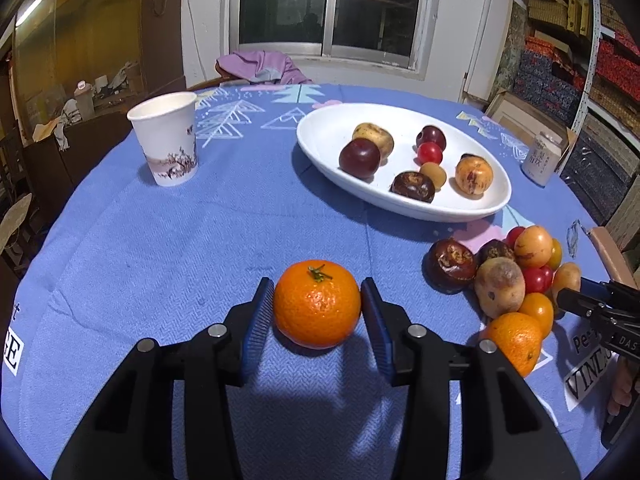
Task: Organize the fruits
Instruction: 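Lift the mandarin with the left tool while the right tool grasps a large striped pepino, then lower the mandarin and pepino onto the white plate and open both tools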
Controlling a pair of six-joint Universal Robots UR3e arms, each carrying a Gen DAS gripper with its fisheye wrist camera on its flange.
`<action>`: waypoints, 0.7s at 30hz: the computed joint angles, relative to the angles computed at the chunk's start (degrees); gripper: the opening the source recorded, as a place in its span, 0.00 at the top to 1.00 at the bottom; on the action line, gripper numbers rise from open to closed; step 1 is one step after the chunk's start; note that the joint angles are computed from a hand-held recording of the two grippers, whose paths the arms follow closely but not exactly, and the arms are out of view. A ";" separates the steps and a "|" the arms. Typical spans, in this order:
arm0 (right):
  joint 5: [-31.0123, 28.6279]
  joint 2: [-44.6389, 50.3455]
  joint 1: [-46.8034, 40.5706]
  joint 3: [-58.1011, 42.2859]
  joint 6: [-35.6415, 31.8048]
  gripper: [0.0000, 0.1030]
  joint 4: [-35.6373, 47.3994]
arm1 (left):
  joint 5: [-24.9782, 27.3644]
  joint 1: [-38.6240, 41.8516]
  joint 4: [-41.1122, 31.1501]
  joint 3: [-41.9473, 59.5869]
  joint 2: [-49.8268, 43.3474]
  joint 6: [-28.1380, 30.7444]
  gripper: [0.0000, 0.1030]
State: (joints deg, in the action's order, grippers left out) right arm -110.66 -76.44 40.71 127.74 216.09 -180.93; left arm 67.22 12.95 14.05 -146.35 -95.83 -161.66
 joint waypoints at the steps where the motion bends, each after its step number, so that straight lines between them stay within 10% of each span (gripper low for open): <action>1: -0.50 -0.17 0.29 0.11 0.01 0.54 -0.47 | -0.55 0.42 0.46 -0.58 0.63 0.19 0.57; 13: -5.13 -4.33 1.70 3.02 1.48 0.54 -5.12 | 0.12 -3.51 2.10 -2.27 6.65 -0.16 0.57; 21: -2.50 -11.36 -2.59 0.20 -1.52 0.54 -0.65 | 2.28 -8.14 -10.45 12.80 6.94 -4.81 0.57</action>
